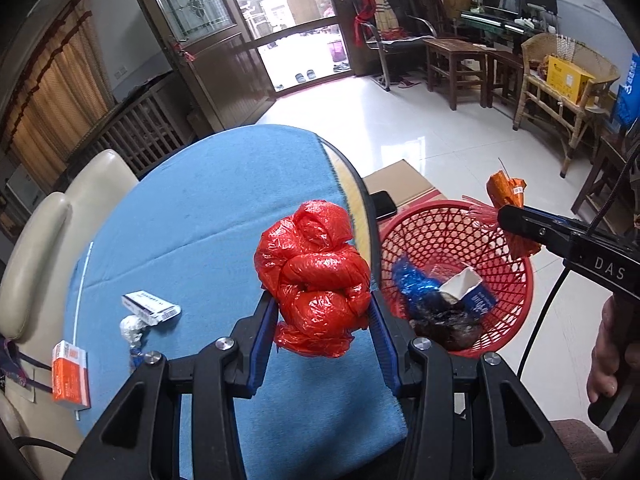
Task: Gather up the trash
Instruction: 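Carry the red bag and orange wrapper over the red basket with both tools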
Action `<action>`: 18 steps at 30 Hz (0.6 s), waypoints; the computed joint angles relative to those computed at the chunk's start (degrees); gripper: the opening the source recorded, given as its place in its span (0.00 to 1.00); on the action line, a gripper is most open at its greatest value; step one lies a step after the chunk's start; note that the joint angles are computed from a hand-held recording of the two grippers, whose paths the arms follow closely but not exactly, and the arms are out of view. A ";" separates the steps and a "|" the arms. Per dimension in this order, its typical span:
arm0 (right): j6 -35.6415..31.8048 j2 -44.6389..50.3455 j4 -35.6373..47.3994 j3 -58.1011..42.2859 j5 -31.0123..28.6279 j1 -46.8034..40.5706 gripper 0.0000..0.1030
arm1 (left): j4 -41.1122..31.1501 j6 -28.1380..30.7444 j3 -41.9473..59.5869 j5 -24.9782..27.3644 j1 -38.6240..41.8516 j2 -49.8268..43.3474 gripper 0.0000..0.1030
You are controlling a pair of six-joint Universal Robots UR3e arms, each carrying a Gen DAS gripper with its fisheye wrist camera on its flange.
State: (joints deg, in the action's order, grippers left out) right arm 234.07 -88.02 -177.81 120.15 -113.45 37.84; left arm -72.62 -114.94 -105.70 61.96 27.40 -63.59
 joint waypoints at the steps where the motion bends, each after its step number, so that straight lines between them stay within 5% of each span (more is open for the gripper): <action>1: 0.17 -0.51 0.14 0.35 -0.22 -0.12 0.35 | -0.52 -0.28 0.63 0.07 -0.87 -0.52 0.46; 18: 2.03 -9.10 -0.46 7.77 -0.25 -3.53 0.35 | 3.83 -5.00 1.07 3.40 -12.16 -2.31 0.46</action>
